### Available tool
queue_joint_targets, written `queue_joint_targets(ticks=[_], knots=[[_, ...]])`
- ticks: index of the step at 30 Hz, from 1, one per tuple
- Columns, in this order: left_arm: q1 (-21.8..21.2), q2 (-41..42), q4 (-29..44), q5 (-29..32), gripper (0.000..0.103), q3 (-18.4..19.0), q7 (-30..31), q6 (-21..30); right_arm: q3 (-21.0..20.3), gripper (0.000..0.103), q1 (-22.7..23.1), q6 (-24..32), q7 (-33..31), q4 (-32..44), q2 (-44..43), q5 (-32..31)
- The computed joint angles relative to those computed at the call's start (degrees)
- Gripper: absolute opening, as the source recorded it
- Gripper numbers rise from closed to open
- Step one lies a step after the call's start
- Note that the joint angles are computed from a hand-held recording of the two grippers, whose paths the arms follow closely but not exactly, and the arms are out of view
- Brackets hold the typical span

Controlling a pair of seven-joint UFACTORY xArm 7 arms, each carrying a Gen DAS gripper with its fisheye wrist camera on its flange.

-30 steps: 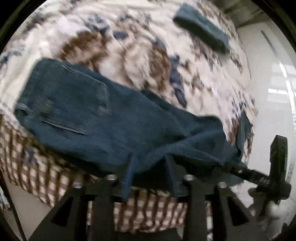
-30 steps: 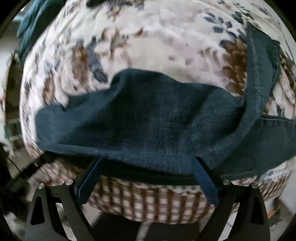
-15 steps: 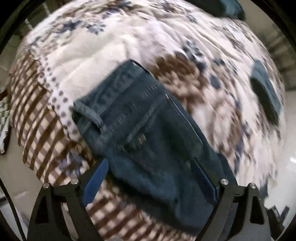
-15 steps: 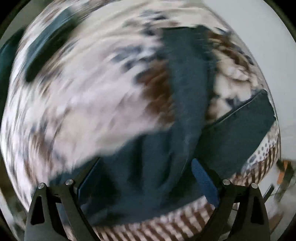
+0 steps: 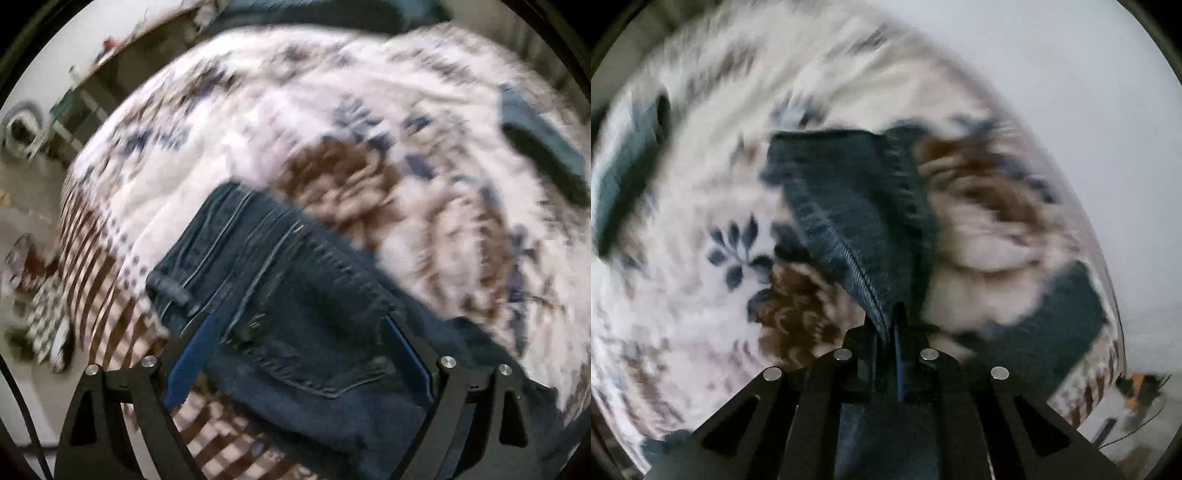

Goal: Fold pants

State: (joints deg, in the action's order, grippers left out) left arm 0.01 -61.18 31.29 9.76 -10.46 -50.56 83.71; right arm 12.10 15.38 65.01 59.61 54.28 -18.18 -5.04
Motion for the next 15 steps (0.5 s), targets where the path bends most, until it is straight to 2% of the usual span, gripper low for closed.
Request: queue_joint_targets(ticks=[3, 7, 8, 9, 10, 11, 12, 14, 15], knots=[[-2.03, 0.3, 0.59, -1.91, 0.098, 0.52, 1.88, -0.67, -1.13, 0.007, -2.01, 3.92, 4.96, -10.97, -15.46, 0.79], [-3.08, -4.67, -2.24, -6.82, 0.098, 2.42, 0.83, -3.62, -6.31, 0.008, -3.11, -0.35, 4.75, -26.64, -26.59, 10.58], [-2.66, -5.75, -2.55, -7.69, 0.098, 2.57, 0.04, -3.18, -6.79, 0.012, -2.89, -1.46, 4.52, -29.27, -28.04, 13.08], [-2.25, -6.72, -2.83, -8.59, 0.098, 3.2, -0.52, -2.54, -6.94, 0.029, -2.52, -1.62, 4.71, -31.74, -29.65, 15.48], [-1.73, -7.14, -2.62, -9.41, 0.098, 3.72, -1.09, -1.46, -6.73, 0.055, -2.72, -1.37, 5.45, -33.16, -31.33, 16.85], [-0.98, -8.26, -2.7, -9.97, 0.098, 4.76, -1.55, -0.01, -6.1, 0.065, -2.92, -1.81, 6.38, -34.55, -33.9, 17.71], [-0.05, -9.72, -2.88, -10.28, 0.098, 5.71, -2.02, 1.42, -5.2, 0.074, -2.67, -2.26, 7.51, -35.29, -35.89, 18.66], [1.55, -11.52, -2.74, -10.87, 0.097, 6.66, -2.87, 3.53, -3.36, 0.074, -1.03, -1.59, 9.23, -34.37, -36.93, 20.28], [2.75, -13.54, -3.45, -10.69, 0.098, 8.64, -2.78, 4.76, -1.85, 0.074, 1.0, -2.9, 10.03, -33.66, -36.53, 22.14]])
